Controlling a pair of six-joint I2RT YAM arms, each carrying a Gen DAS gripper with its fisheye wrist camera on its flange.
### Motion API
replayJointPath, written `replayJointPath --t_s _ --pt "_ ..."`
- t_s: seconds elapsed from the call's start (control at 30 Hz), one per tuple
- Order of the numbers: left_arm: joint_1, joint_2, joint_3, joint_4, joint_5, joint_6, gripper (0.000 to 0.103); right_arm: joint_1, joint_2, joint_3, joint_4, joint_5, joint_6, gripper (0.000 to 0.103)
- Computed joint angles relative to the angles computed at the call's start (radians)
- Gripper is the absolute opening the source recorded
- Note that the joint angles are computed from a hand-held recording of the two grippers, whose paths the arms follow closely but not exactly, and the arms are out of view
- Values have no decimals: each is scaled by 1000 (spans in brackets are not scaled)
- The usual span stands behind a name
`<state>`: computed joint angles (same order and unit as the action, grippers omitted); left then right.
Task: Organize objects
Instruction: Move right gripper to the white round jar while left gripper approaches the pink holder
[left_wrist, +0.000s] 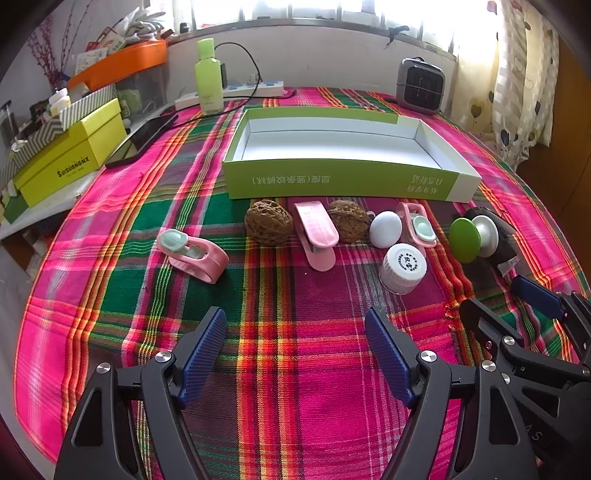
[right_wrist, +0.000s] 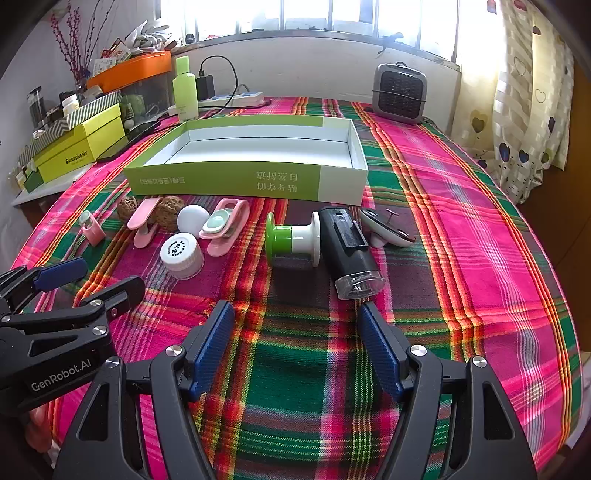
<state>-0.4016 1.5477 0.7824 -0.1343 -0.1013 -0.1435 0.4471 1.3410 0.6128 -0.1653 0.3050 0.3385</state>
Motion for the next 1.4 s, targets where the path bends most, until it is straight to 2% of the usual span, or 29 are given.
replayJointPath --t_s 0.37,0.53,0.63,0.77,0.9,1.17,1.23,1.4 --pt "0 2 6 -6 0 2 77 -7 -3 2 -4 -5 -7 70" --pt "25 -17 3 -18 35 8 77 -2 16 17 -11 -9 1 70" --pt "38 -26 0 -29 23 8 77 -5 17 15 2 -46 -3 70" --pt "94 -63 -25 -10 92 22 76 -9 15 11 47 -139 -36 70" --pt "149 -97 -54 38 135 53 76 17 42 35 68 -171 -58 70" --pt "255 -37 -3 47 212 79 76 42 115 101 65 -175 -93 69" --pt "265 -19 10 50 209 82 76 43 136 121 57 -165 -93 64" --pt "278 35 39 57 204 82 76 39 166 143 50 -157 -94 58"
